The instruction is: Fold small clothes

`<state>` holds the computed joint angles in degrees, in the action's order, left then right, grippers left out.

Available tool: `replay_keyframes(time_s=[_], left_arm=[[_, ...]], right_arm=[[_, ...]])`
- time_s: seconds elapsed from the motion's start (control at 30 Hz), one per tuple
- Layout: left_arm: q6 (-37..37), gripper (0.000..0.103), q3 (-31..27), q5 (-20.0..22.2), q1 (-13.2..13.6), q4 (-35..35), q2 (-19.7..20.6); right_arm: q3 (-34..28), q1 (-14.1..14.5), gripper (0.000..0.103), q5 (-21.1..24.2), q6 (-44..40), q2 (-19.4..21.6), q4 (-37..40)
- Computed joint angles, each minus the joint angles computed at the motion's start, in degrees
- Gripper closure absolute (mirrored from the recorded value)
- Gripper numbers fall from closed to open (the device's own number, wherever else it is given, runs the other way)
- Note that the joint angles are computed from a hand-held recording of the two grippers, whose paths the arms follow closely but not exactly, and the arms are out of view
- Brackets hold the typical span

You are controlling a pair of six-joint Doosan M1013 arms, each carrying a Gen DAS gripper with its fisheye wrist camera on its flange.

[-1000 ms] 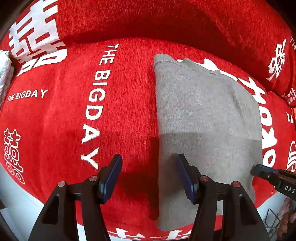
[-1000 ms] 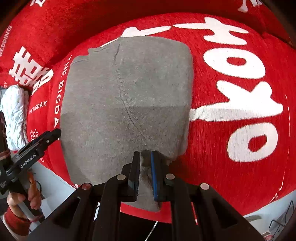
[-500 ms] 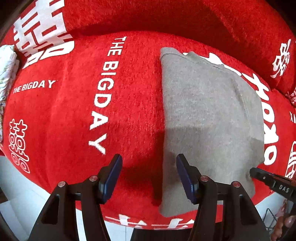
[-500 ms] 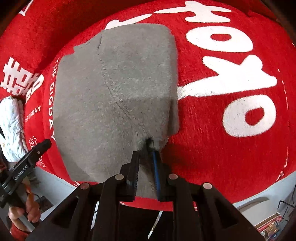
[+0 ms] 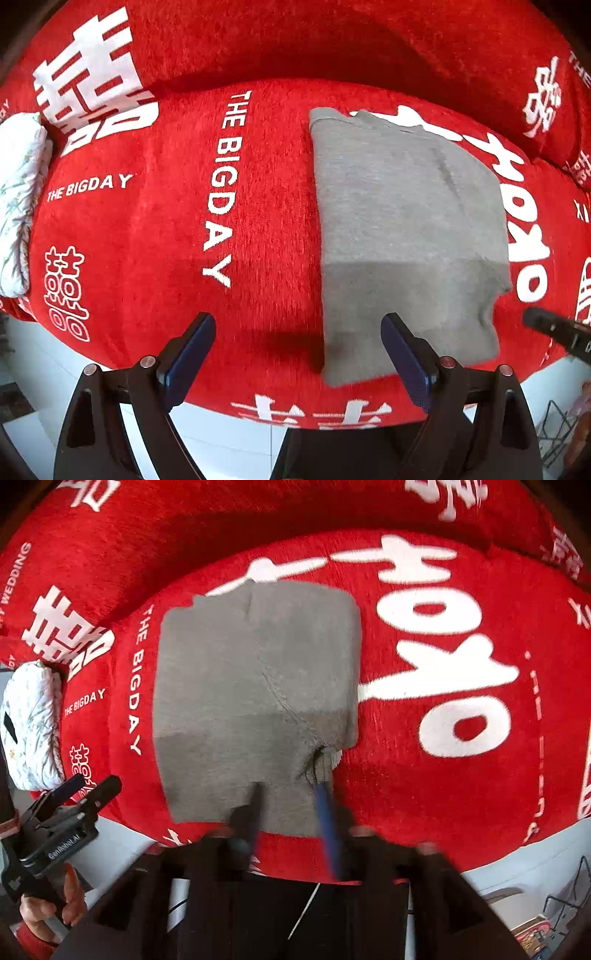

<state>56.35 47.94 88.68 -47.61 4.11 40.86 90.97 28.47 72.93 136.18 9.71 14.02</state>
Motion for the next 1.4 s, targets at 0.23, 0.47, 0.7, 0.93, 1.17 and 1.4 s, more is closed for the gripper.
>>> replay_keyframes(time_s=[0.23,0.47,0.7,0.93,1.17,1.4], left_arm=[[1.60,0.000,-2.67,2.80,-0.78,2.57,-0.08],[-0.10,0.000,-3.78,1.79,-0.96,2.40,-0.95],[0.24,0.000,-6.51,3.26,-1.40,4.03,-0.33],[0.38,0.000,-7.92,3.16,-1.66,4.66,-0.25],[0.22,0.000,-7.51,2.83,-2.03,4.84,-0.93],[-0.16,0.000,-6.66,2.97,-2.23,4.77,-1.60]], right_arm=[[-4.46,1.79,0.025,3.74,0.33,0.34,-5.63],[-7.84,3.87,0.017,7.99,1.97,1.02,-11.58],[-9.10,5.08,0.000,8.98,5.07,0.81,-15.82],[-10.34,5.14,0.000,10.65,5.96,1.03,-16.62],[-11.12,5.34,0.000,11.32,6.99,1.02,-17.33],[-11.83,5.59,0.000,11.63,7.38,1.03,-18.52]])
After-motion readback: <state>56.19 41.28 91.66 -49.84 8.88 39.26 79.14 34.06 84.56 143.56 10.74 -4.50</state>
